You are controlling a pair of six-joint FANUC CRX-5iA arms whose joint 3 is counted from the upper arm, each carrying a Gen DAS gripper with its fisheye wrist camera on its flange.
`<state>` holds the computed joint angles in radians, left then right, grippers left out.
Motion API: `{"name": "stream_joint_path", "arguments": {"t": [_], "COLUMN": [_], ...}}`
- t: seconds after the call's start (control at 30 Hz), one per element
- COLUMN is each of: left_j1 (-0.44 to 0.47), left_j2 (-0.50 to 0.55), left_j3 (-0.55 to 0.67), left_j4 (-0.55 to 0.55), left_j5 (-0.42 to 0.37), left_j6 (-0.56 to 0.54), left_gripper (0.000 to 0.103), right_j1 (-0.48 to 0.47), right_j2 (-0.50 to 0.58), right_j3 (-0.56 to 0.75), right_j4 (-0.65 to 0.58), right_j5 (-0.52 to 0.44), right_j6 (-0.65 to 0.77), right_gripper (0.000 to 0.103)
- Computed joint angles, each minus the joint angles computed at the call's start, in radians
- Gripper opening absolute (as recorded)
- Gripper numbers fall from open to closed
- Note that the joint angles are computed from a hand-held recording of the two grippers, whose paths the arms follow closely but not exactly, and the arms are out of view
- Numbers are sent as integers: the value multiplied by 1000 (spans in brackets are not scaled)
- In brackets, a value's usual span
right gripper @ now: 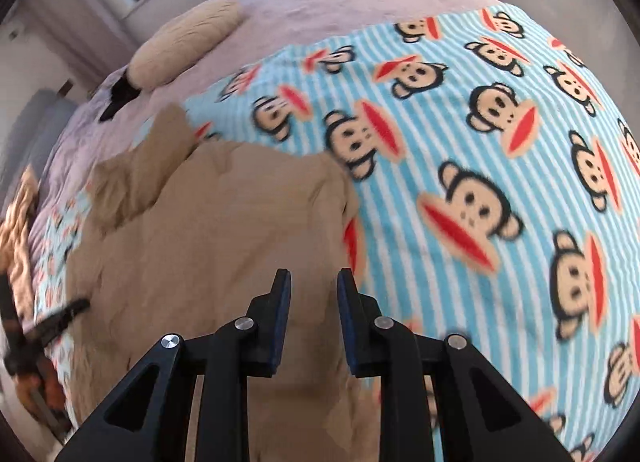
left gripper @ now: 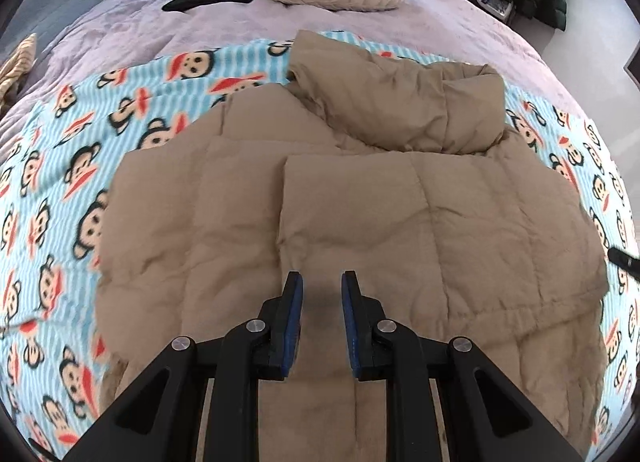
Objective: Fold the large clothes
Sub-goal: 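Press the folded jacket flat with the left tool while the right tool smooths the other side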
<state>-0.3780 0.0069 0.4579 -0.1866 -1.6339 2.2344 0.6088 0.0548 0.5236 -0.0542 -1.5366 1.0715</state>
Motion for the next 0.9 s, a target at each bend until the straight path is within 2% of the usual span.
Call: {"name": "stream_joint_path", "arguments": {"t": [0.13,0.27,0.5,0.53,0.63,0.77,0.83,0.87,0.9], "left_j1": [-27,-36,-94,-109,-147,-206,-226,-257,-298], "left_j2": [10,11,17,17,11,3,-1,0,0], "left_j3": [3,-26,50,65,92,116,121,136,154], "left_j4": [-8,-10,-63,-72,-97,-133,-140,-180,-236], "left_j5": [-55,-75,-169,-184,-207,-232,-246,-264,-280], "left_j6": [9,43,104,121,157,204,225,245,258], "left_gripper": [22,22,22,22,22,23,73,103,103], "right_j1": [12,11,5,0,-3,6,9,10,13], "right_j2": [-43,-40,-64,-71,-95,-128,-139,-140,-146], "right_j3": [-41,-69,-51,-44,-41,-56,-64,-66,-73], "right_j4": [-46,-57,-80,-93,-119,-146,-161,-167,-172], "right_j5": [-34,-58,-90,-100,-122,-138,-148,-153,-155], "right_j6": [4,-2,6,2,-20,-32,-41,-44,-49], "right_gripper": [25,25,29,31,48,49,50,54,55]}}
